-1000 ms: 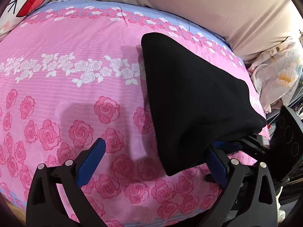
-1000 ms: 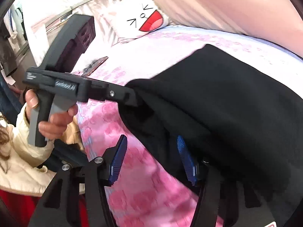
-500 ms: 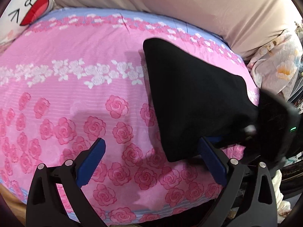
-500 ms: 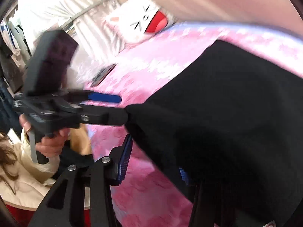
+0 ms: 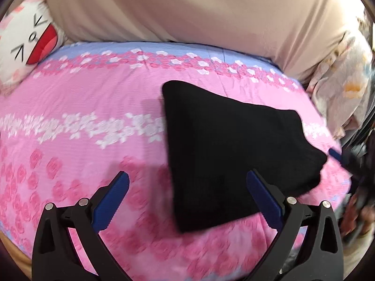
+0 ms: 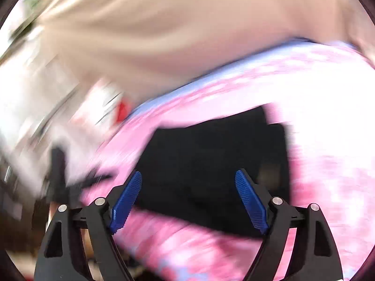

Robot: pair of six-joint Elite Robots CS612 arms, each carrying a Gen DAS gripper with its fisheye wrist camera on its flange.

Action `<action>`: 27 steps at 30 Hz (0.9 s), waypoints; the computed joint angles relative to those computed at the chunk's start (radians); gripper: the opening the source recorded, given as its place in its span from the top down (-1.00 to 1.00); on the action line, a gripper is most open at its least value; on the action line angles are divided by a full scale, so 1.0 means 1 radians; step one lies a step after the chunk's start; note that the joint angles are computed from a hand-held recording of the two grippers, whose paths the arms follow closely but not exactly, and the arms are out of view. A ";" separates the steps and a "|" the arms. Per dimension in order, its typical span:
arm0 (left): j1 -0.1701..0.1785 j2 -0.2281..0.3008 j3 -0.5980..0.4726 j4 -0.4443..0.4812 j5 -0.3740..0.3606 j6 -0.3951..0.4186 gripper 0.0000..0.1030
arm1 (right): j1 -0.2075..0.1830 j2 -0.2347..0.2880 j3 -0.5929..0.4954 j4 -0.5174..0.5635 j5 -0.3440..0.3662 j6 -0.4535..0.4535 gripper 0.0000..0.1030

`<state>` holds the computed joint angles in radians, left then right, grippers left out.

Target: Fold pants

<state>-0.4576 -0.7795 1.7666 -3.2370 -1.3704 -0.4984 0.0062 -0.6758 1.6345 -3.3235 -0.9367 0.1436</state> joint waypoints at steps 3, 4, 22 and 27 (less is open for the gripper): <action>-0.047 0.027 -0.050 0.055 0.136 0.060 -0.90 | 0.004 0.031 -0.070 0.107 -0.108 0.051 -0.57; -0.062 0.034 -0.061 0.074 0.188 0.082 -0.90 | 0.014 0.047 -0.102 0.161 -0.136 0.040 -0.36; -0.099 0.059 -0.117 0.298 0.325 0.035 -0.91 | -0.016 0.015 -0.028 0.099 -0.077 0.029 -0.16; -0.102 0.059 -0.116 0.308 0.340 0.031 -0.91 | 0.023 0.014 -0.047 0.151 -0.173 -0.086 0.67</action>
